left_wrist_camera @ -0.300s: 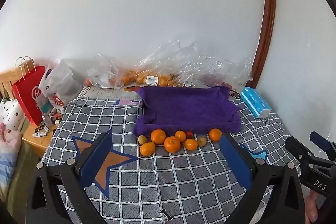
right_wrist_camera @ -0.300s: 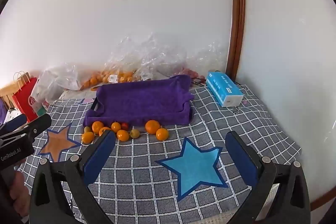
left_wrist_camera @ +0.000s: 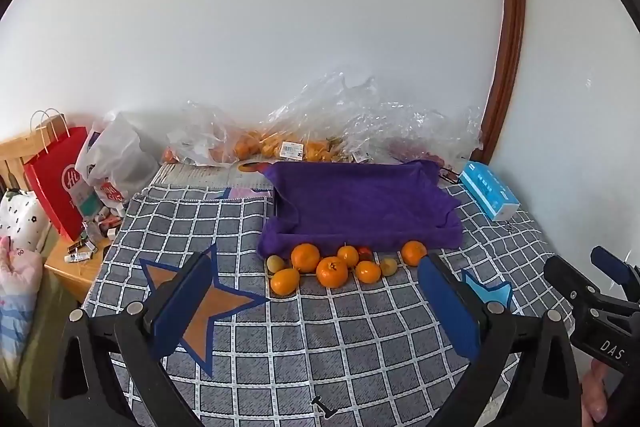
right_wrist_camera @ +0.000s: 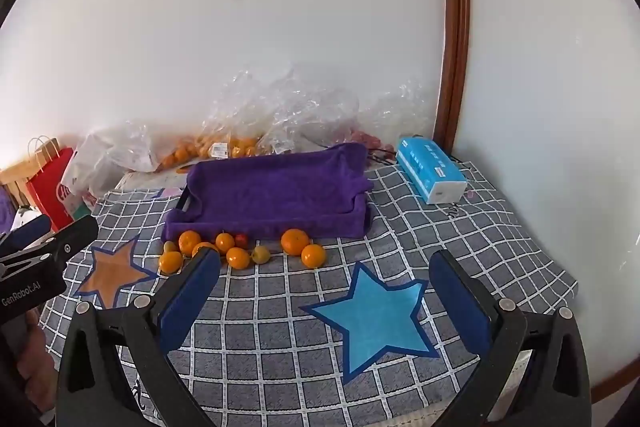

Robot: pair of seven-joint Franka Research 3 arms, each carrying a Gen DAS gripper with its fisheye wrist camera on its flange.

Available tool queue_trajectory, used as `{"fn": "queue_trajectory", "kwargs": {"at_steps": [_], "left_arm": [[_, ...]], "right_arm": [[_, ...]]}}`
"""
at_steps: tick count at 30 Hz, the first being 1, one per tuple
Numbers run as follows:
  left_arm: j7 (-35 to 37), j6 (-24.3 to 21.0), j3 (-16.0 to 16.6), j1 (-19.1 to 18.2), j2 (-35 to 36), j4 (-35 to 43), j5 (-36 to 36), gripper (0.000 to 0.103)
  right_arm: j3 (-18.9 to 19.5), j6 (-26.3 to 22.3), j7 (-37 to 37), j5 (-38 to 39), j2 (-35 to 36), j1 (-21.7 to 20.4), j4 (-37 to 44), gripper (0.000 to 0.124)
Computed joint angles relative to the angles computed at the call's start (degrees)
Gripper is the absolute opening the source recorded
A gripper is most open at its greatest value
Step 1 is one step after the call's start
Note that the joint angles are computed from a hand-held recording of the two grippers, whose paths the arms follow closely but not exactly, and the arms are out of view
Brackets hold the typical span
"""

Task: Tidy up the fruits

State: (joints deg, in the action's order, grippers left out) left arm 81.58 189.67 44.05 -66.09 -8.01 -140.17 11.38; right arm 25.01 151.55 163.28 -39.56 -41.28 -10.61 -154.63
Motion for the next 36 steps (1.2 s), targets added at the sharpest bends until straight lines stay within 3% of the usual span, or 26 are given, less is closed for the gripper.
{"fn": "queue_trajectory", "kwargs": {"at_steps": [4, 8, 11, 14, 16, 18, 22, 24, 27, 32, 36], "left_arm": [[-0.5, 0.3, -0.5, 0.8, 0.6, 0.0, 0.1, 0.103], [0.3, -0.8, 4.2, -4.1, 0.0, 0.3, -0.5, 0.103], [1.8, -0.9, 1.9, -2.0, 0.4, 0.5, -2.5, 0.103], [3.9, -1.1, 3.7, -4.3, 0.1, 0.5, -4.7, 0.103], [4.4, -0.5, 1.2, -1.9, 0.2, 0.0, -5.3, 0.103], [3.8, -0.2, 0.9, -1.4, 0.4, 0.1, -4.8, 0.103], [4.1, -1.1, 3.3, -3.9, -0.2, 0.2, -4.7, 0.103], [4.9, -0.9, 1.7, -2.3, 0.1, 0.1, -5.8, 0.103], [6.0, -1.5, 3.0, -4.0, -0.1, 0.4, -7.0, 0.103], [6.3, -0.8, -3.6, 2.5, 0.5, 0.1, -7.9, 0.103], [7.5, -1.6, 0.3, -1.7, 0.1, 0.3, -9.1, 0.103]], "right_arm": [[0.5, 0.0, 0.2, -0.5, 0.9, 0.0, 0.6, 0.103], [0.4, -0.4, 0.7, -1.0, 1.4, 0.4, 1.1, 0.103], [0.3, -0.2, 1.3, -1.6, 1.5, 0.5, 1.2, 0.103], [0.0, 0.0, 1.4, -1.8, 1.6, 0.8, 1.2, 0.103], [-0.2, 0.0, 1.4, -1.8, 1.8, 0.9, 1.4, 0.103], [-0.2, 0.3, 1.6, -2.1, 1.7, 0.9, 1.4, 0.103], [-0.2, 0.6, 2.0, -2.2, 1.6, 0.9, 1.2, 0.103], [-0.2, 0.7, 2.0, -2.1, 1.6, 1.0, 1.2, 0.103], [-0.1, 0.7, 2.1, -2.1, 1.4, 1.0, 1.1, 0.103], [-0.3, 1.7, 1.9, -1.8, 0.9, 0.9, 0.6, 0.103], [0.0, 2.0, 1.7, -1.1, 0.6, 0.7, 0.3, 0.103]]}}
